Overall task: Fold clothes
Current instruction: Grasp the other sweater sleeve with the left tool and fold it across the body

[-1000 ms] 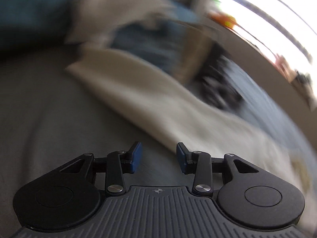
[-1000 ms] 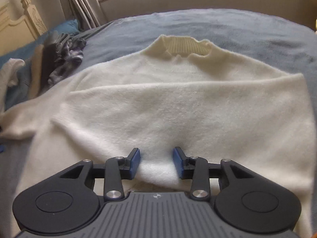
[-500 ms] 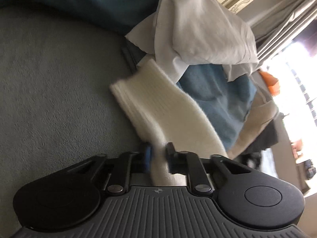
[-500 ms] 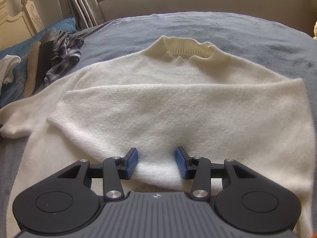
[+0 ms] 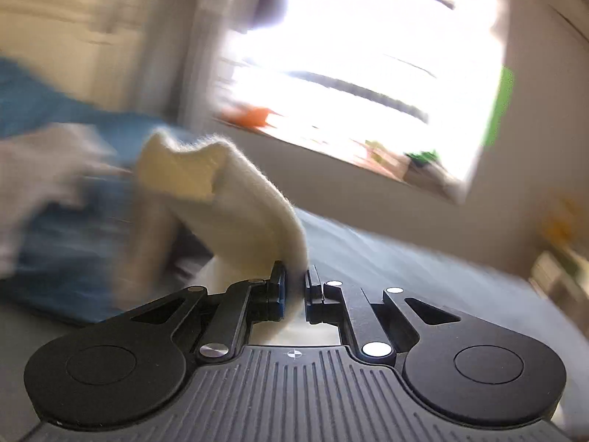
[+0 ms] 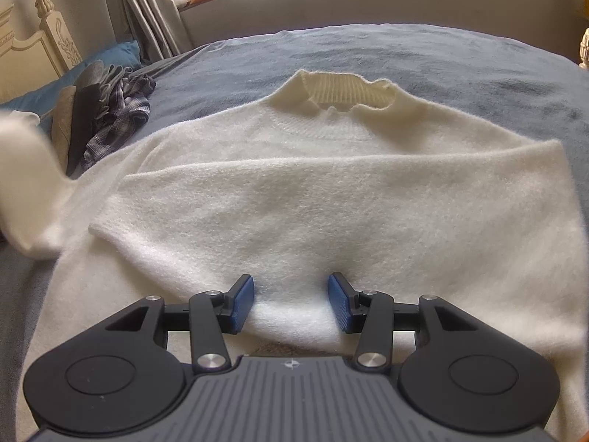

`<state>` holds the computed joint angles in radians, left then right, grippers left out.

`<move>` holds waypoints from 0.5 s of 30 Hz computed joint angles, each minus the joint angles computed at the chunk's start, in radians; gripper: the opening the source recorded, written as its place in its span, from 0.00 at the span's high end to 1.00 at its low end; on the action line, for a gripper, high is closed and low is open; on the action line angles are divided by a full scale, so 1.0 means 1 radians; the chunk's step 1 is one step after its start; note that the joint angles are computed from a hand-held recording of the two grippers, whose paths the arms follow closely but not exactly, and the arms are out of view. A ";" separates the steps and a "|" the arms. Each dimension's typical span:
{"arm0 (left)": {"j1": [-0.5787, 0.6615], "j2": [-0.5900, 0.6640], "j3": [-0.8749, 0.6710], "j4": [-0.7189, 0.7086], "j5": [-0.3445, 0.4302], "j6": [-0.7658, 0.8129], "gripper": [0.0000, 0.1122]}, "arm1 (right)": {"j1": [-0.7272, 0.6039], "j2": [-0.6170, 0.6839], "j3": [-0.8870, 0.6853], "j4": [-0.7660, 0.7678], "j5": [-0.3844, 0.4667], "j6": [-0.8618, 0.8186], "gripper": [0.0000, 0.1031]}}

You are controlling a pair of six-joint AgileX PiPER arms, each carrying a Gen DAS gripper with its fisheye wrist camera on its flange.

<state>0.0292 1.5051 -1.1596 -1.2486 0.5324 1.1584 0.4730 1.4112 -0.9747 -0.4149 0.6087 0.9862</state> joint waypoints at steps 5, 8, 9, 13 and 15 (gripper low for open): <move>-0.155 0.029 0.082 0.384 0.036 -0.303 0.76 | -0.010 -0.008 0.012 0.016 -0.018 -0.001 0.53; -0.142 -0.005 0.164 0.354 0.022 -0.240 0.75 | -0.021 -0.020 0.028 0.035 -0.041 -0.017 0.53; -0.136 -0.024 0.176 0.362 0.023 -0.227 0.74 | -0.025 -0.025 0.036 0.041 -0.051 -0.024 0.53; -0.161 -0.056 0.153 0.586 0.075 -0.428 0.68 | -0.052 -0.044 0.069 0.082 -0.101 -0.062 0.53; -0.188 -0.090 0.180 0.673 0.072 -0.496 0.67 | -0.064 -0.050 0.082 0.101 -0.123 -0.063 0.51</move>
